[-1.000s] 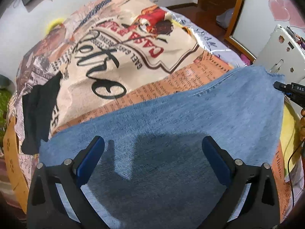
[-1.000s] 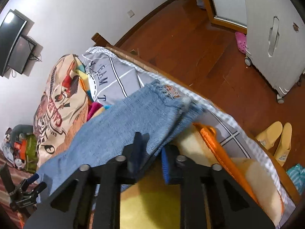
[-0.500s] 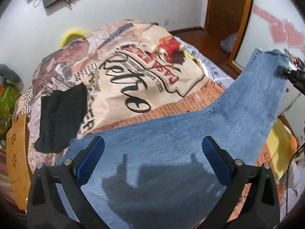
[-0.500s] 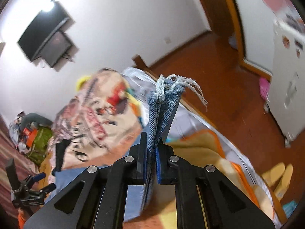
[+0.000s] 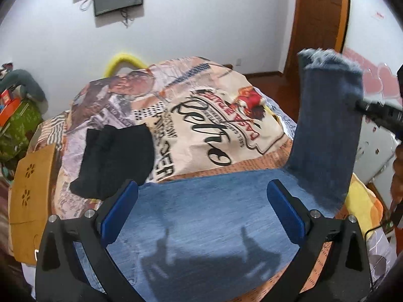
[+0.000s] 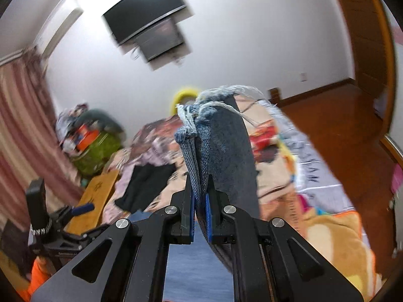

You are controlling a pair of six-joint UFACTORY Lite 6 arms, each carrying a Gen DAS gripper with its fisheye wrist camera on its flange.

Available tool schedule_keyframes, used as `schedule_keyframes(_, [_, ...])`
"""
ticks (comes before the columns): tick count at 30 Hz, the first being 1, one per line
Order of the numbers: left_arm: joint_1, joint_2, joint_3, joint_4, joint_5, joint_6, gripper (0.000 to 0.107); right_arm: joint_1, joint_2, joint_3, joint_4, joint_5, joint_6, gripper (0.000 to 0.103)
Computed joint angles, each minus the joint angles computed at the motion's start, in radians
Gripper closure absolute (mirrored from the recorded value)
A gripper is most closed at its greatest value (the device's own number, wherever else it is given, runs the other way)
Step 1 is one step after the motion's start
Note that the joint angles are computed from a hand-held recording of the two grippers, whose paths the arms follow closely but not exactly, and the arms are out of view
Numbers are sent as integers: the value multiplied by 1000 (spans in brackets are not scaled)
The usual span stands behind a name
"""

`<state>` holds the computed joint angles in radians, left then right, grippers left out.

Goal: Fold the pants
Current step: 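Fold the held hem over the jeans toward the left tool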

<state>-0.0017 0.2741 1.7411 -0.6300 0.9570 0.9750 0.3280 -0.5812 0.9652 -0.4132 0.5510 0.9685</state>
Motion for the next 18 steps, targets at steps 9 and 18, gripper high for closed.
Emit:
schedule_keyframes(9, [126, 73, 75, -17, 83, 9, 4, 186, 245, -41, 89, -166, -11, 97])
schedule_keyframes(18, [157, 78, 43, -3, 75, 13, 4, 234, 494, 9, 417, -160, -320, 91])
